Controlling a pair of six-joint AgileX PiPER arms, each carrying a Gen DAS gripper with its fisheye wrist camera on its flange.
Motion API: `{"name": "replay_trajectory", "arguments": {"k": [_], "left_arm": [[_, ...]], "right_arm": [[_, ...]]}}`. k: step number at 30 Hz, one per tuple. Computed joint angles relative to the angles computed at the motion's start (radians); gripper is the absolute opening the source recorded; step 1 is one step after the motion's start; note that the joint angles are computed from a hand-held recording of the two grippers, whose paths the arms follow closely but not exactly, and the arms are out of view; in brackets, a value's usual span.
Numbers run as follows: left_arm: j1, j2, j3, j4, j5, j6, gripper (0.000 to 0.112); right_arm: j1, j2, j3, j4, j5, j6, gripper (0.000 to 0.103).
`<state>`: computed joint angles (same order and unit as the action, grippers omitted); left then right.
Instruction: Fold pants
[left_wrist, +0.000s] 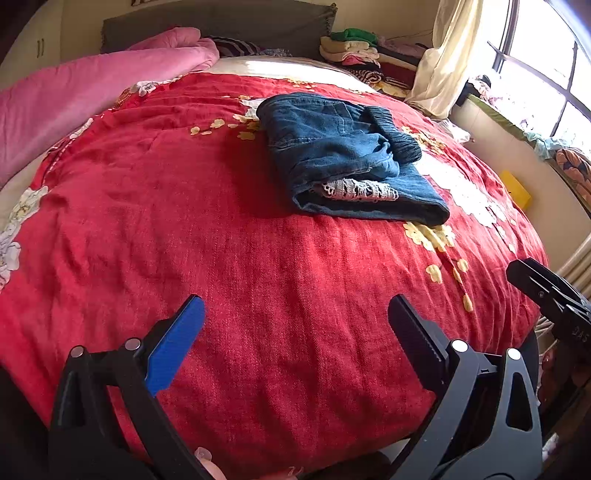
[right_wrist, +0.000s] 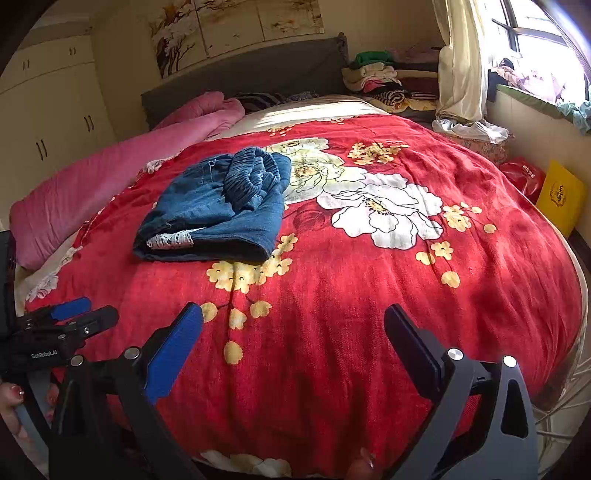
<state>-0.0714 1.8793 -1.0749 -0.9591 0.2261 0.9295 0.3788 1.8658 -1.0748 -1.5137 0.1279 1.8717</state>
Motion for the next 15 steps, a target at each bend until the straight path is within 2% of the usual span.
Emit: {"name": "replay_trajectory", "arguments": {"k": [9,15], "left_arm": [[0.000,-0.003,0.002,-0.002,-0.004,0.001,0.093],[-0.003,-0.007,0.000,0.064,-0.013,-0.065,0.093]], "right_arm": [[0.001,-0.002,0.000,-0.001,0.005,-0.004,0.098],[0.002,0.001,-0.003,0.013,0.005,-0.017,0.098]]}}
